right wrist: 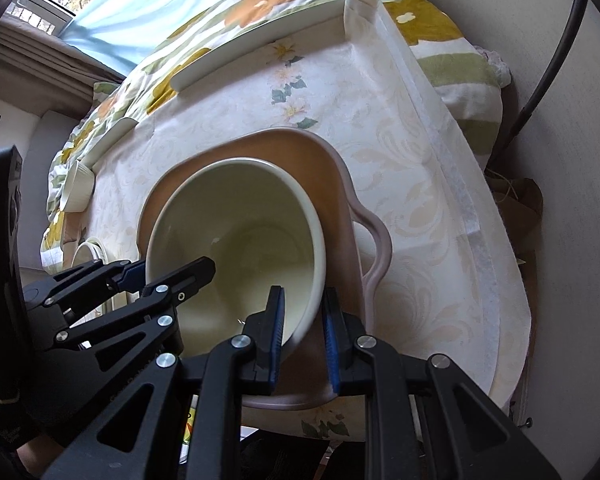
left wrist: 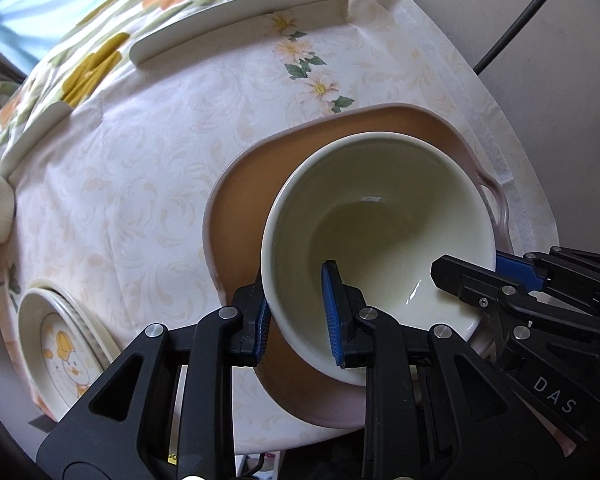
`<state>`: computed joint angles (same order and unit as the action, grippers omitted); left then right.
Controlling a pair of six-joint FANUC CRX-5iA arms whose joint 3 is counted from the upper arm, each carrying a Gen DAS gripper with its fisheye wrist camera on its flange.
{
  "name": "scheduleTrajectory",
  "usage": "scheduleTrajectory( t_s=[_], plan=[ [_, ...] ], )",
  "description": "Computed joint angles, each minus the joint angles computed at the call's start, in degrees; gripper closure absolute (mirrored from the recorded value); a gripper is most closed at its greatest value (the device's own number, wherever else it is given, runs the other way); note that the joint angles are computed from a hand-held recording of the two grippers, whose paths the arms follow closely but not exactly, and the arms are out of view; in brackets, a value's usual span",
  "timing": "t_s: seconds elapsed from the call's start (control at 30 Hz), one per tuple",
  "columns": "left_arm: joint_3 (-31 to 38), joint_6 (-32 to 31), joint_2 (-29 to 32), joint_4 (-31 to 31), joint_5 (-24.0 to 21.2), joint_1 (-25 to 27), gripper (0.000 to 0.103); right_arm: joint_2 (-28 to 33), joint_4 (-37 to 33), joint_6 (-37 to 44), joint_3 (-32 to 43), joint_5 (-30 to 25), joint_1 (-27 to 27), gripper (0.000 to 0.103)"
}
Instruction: Organize plates and bowls
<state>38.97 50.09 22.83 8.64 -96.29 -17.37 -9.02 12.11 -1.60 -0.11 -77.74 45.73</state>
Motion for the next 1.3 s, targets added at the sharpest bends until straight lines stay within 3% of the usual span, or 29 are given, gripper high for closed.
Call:
scheduleTrajectory(
  t_s=[0.63, 1.03, 1.13, 1.23, 1.27, 1.3],
  plan=[
    [3.15, 0.67, 1.72, 2.38, -2.0, 0.81, 0.083, -1.05, 0.35, -5.16, 0.59, -0.56, 0.22, 0.086],
    [5.04, 1.28, 0.78, 7.54, -1.95, 3.15, 0.083, -3.36, 7.05, -8.05, 1.06, -1.57, 3.67, 0.086],
    [4.29, 2.79, -1.14, 12.22, 1.1, 5.73, 0.083, -3.53, 10.53, -5.89, 1.87, -1.02, 5.18, 0.086],
    [-0.49, 4.55, -6.04, 15.93, 9.83, 9.07, 0.082, -3.54, 14.52, -2.75, 2.39, 0.54, 6.2, 0.086],
    [-1.39, 5.1, -7.11, 16.84, 11.88, 10.07, 0.081, -3.08, 16.0, -1.39, 2.94, 0.44, 6.61, 0.083],
    [-1.92, 5.73, -7.86, 17.68, 13.48, 10.97, 0.081, -2.59, 17.59, -0.02, 3.36, 0.61, 6.96, 0.068]
  ],
)
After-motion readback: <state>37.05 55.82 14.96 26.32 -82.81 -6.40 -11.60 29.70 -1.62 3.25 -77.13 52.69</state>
